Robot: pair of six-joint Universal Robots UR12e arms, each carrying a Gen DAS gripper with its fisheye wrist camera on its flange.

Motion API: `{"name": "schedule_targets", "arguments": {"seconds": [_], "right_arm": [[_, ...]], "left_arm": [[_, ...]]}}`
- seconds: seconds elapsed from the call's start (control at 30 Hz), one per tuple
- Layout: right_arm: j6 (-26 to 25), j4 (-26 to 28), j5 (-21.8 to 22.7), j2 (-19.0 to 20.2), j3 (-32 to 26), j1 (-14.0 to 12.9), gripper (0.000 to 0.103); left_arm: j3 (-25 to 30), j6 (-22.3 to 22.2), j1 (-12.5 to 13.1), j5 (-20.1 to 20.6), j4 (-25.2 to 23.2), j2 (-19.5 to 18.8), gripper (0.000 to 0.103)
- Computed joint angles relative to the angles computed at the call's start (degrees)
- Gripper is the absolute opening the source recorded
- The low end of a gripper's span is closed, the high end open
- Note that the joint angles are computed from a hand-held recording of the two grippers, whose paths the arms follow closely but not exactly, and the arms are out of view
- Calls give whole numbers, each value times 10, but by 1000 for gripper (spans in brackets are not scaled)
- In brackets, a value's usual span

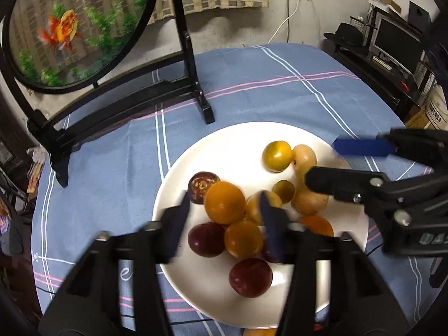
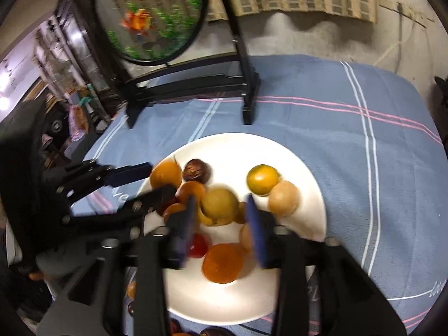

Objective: Organize fruits
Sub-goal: 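Carry the lemon and orange over the white plate and open both tools, then grasp a tangerine with the right tool while the left grasps a dark red plum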

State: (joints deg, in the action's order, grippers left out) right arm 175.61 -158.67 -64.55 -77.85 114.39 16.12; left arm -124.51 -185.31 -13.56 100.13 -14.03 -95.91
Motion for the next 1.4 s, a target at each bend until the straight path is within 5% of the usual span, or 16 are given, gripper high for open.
{"name": "schedule_targets", "arguments": {"seconds": [0.13,0.47,0.63,0.8,1.13,1.27,1.4], "right_arm": [[16,-31,17,-10,11,-12,69],[-35,-2,19,-83,75,-23,69],[-112,38,-6,-134,137,-1,70],[-160,32,-95,-144,178,47,70],[-62,19,-97,-100,173,49,66],[-61,21,-77,-91,163,48,43],[-75,41,-54,-110,168,39,42]], "left_arm": [[-5,1,0,3,14,7,62],[-47,-35,12,-2,9,70,70],[-87,-48,11,-8,-11,113,73],[-127,-88,13,-28,-47,154,73],[-183,-128,15,-55,-98,207,74],[-188,-120,5,-65,-100,208,74],[-185,-96,-6,-79,-91,190,74]]}}
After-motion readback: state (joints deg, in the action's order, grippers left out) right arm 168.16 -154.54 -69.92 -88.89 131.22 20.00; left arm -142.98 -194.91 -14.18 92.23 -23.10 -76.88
